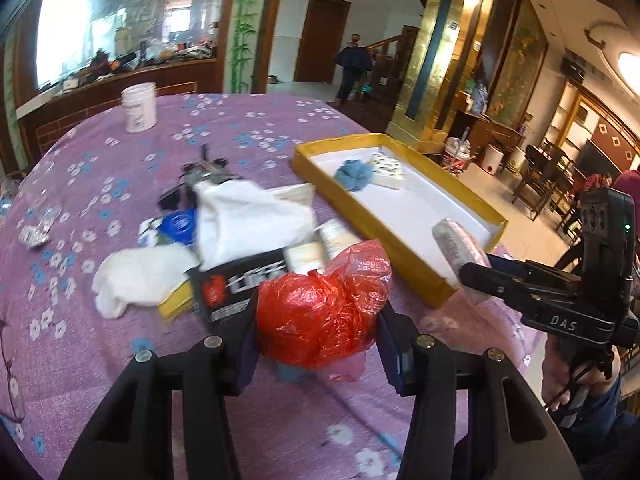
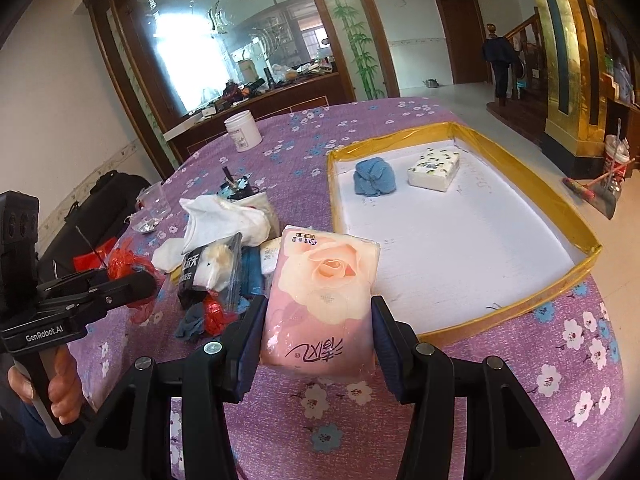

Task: Organize soft objects
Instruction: 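Lower the pink pack and red bag into the tray and open both grippers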

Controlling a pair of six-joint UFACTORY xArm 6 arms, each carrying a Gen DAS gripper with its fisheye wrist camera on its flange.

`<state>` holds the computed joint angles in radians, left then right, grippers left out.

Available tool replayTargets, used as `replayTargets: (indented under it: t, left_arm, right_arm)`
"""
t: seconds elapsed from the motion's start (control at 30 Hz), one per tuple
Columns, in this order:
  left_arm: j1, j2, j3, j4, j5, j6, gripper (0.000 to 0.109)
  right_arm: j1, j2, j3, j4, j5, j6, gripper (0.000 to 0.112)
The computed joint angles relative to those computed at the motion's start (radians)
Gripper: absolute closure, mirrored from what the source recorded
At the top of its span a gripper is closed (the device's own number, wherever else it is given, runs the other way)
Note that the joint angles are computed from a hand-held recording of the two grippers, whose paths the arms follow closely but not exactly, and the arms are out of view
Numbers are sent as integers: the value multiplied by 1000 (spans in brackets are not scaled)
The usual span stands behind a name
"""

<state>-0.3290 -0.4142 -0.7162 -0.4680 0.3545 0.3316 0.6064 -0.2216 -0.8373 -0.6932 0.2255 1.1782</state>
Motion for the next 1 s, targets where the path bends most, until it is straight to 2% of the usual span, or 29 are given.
replayTargets:
  t: [0.2,0.43,0.5,0.83,1.0]
  left_arm:
    - [-70,77,-84,40,5,-20,59]
    - [-110,197,-212,19,42,-7,59]
    - [-122,239,-255,47,44,-28,59]
    - [-156,466,-488,104,113,-69,59]
    - [-158,593,-629,125,166,-110,59]
  right_arm:
    - [-38,-50,42,-31,-6,51,58]
    - [-82,-80,73,0,-12,31,58]
    - [-96,-88,83,16,-17,21,58]
    - [-161,-82,95,197,-29,-140,58]
    - [-187,-36,41,285,-13,-235,58]
